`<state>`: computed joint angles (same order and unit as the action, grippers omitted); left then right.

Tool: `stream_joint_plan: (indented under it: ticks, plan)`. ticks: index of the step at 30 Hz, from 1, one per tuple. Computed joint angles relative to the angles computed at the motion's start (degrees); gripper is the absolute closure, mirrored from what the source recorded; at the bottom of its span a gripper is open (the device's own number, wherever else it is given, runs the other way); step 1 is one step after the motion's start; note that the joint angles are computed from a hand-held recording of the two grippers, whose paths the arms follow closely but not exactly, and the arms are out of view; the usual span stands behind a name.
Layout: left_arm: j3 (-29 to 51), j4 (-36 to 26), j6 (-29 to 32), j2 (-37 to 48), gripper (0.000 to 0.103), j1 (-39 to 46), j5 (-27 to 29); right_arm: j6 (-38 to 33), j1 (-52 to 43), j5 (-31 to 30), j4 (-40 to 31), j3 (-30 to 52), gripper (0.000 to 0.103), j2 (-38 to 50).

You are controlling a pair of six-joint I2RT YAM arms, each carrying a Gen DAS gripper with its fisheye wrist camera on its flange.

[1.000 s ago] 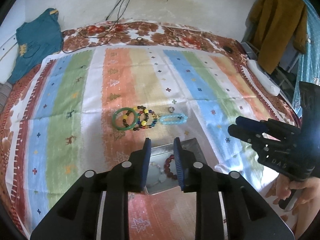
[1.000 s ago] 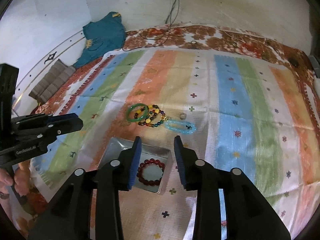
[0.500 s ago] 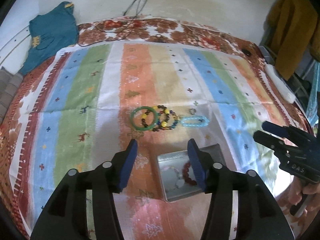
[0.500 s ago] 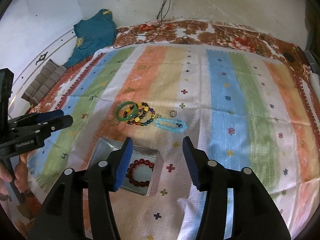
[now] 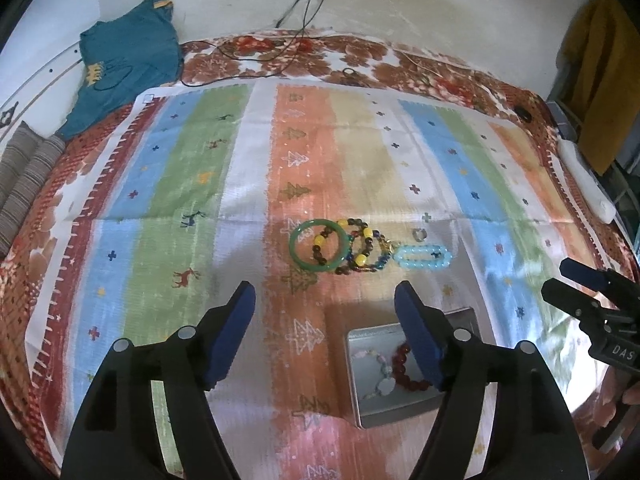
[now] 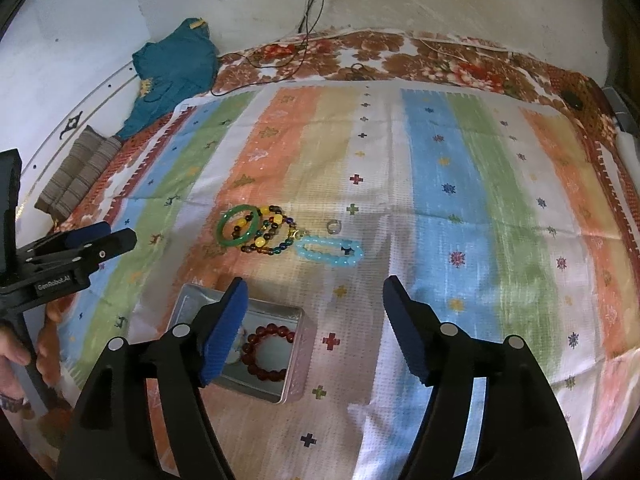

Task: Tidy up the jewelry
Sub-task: 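Move both open grippers back to the green bangle and blue bracelet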

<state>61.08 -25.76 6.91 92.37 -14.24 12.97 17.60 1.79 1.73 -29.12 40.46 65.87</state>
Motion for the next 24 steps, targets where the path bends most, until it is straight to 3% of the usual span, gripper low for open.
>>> stream_joint_plan:
  ticks: [18,24]
  plan:
    - [5.21,-0.42,-1.25,7.56,0.025,0.82,0.21,0.25,-0.94,0.9,3.76,1.89,0.025,7.2]
    - [7.17,0.86,-0.98,10.63,0.023,-0.53,-3.35,0.34,-1.71,2.0,5.1,3.28,0.024,11.23]
